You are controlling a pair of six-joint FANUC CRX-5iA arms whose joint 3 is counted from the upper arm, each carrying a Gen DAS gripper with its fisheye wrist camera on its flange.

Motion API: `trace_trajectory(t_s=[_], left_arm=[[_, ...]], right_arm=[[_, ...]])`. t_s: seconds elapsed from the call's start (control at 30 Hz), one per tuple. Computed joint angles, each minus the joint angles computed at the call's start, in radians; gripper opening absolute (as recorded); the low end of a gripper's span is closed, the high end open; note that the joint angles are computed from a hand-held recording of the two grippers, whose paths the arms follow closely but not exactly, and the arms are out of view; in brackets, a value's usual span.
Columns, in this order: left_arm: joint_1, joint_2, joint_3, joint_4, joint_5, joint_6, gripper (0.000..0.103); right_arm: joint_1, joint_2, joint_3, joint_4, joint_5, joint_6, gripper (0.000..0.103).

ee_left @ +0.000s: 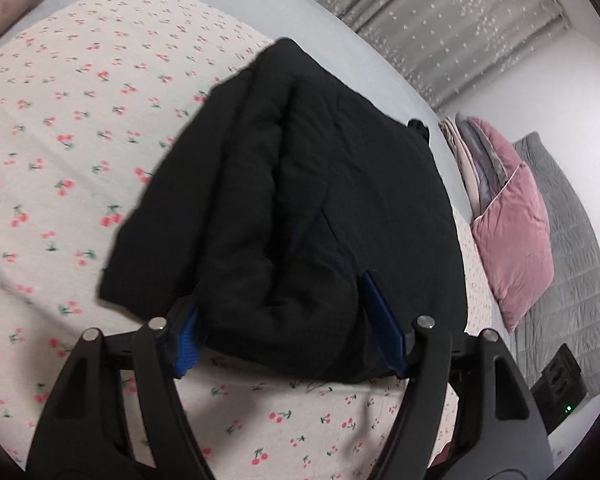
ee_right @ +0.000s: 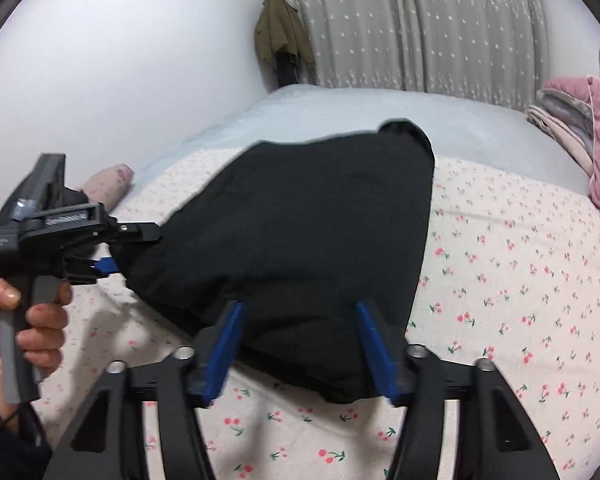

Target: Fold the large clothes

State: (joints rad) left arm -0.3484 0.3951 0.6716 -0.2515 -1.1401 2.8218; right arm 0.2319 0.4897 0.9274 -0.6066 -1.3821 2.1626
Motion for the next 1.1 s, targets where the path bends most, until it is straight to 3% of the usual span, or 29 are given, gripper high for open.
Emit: trace_trajectory(t_s=[0.03, 0.13, 0.2, 0.27, 0.33, 0.43, 0.47, 0.57, 0.63, 0.7, 0.87, 1.03, 1.1], left_arm=[[-0.010, 0.018, 0.033, -0.024, -0.029, -0.012, 0.041], [-0.044, 0.059, 0.132, -0.119, -0.107, -0.032, 0.028], [-0.086, 0.061, 0.182, -0.238, -0.146, -0.025, 0.027], [-0.101, 0.005, 0.128, -0.299, -0.076, -0.003, 0.027], [-0.083, -0.042, 0.058, -0.272, -0.011, 0.010, 0.027], [-0.036, -0.006, 0.061, -0.167, -0.096, -0.029, 0.028], [-0.015, 0.001, 0.039, -0.122, -0.092, -0.027, 0.028], [0.021, -0.063, -0.089, -0.066, 0.035, 0.048, 0.028], [0.004, -0.051, -0.048, -0.101, -0.001, 0.030, 0.027], [-0.019, -0.013, 0.022, -0.147, -0.079, 0.001, 0.026], [0.003, -0.047, -0.038, -0.115, -0.022, -0.002, 0.026], [0.007, -0.036, -0.038, -0.083, -0.030, -0.006, 0.028], [0.005, -0.027, -0.025, -0.079, -0.043, -0.026, 0.029]], right_arm=[[0.006, -0.009, -0.018, 0.008, 0.012, 0.006, 0.054], [0.015, -0.014, -0.025, 0.016, 0.014, 0.005, 0.054], [0.018, 0.005, 0.000, 0.017, -0.004, 0.000, 0.048], [0.019, 0.028, 0.042, 0.010, -0.037, -0.014, 0.040], [0.018, 0.045, 0.068, -0.003, -0.053, -0.010, 0.035], [0.043, 0.061, 0.085, 0.023, -0.077, -0.009, 0.034], [0.050, 0.064, 0.083, 0.031, -0.084, -0.003, 0.034], [0.067, 0.091, 0.098, 0.031, -0.144, -0.010, 0.034], [0.066, 0.119, 0.127, 0.000, -0.200, -0.033, 0.034], [0.090, 0.078, 0.052, 0.046, -0.130, 0.003, 0.034], [0.060, 0.080, 0.113, 0.001, -0.156, -0.026, 0.034], [0.058, 0.114, 0.187, 0.067, -0.096, -0.092, 0.034], [0.057, 0.150, 0.236, 0.069, -0.116, -0.109, 0.034]])
